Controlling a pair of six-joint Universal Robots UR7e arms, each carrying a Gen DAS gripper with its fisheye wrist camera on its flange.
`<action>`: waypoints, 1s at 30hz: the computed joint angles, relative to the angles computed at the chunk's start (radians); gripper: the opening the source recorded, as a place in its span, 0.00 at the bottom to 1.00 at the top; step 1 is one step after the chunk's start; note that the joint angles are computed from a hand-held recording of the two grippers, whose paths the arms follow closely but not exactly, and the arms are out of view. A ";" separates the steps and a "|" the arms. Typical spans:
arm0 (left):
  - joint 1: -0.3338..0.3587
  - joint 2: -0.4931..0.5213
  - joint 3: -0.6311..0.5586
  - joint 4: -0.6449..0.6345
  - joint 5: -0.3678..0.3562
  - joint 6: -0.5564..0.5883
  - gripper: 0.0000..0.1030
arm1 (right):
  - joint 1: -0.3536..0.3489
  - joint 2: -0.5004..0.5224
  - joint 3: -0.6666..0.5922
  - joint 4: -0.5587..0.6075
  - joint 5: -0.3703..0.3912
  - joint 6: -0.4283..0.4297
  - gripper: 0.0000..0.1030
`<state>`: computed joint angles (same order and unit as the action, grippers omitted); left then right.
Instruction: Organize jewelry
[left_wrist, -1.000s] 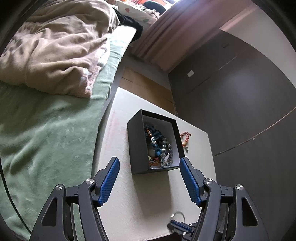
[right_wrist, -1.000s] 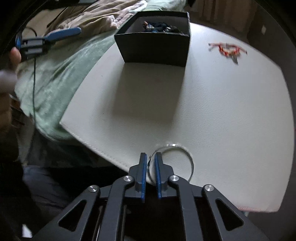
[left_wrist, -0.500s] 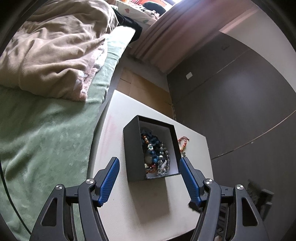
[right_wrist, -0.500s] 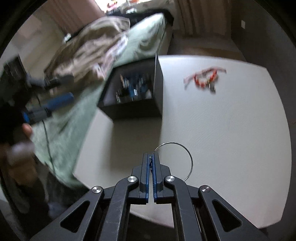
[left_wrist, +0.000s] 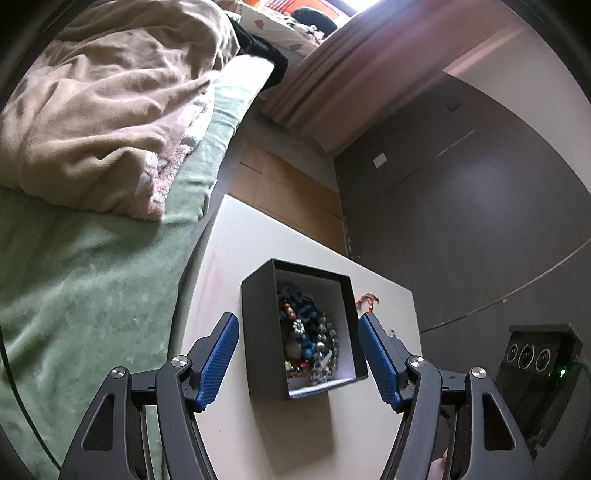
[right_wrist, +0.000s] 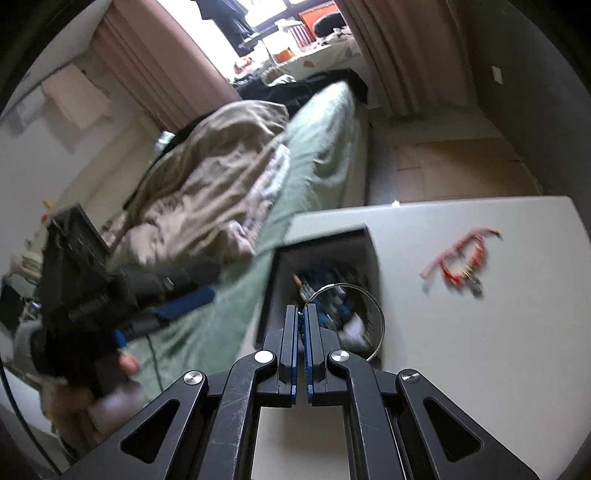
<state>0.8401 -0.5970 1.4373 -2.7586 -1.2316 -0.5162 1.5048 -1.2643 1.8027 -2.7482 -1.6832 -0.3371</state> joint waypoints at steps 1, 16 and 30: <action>0.001 0.005 -0.008 0.005 0.002 -0.001 0.66 | -0.003 0.005 -0.010 0.011 0.021 0.002 0.04; -0.027 0.082 -0.105 0.066 -0.003 0.057 0.66 | -0.091 -0.032 -0.066 0.090 0.008 0.161 0.58; -0.080 0.219 -0.339 0.279 -0.010 0.115 0.62 | -0.160 -0.107 -0.067 0.083 -0.058 0.258 0.58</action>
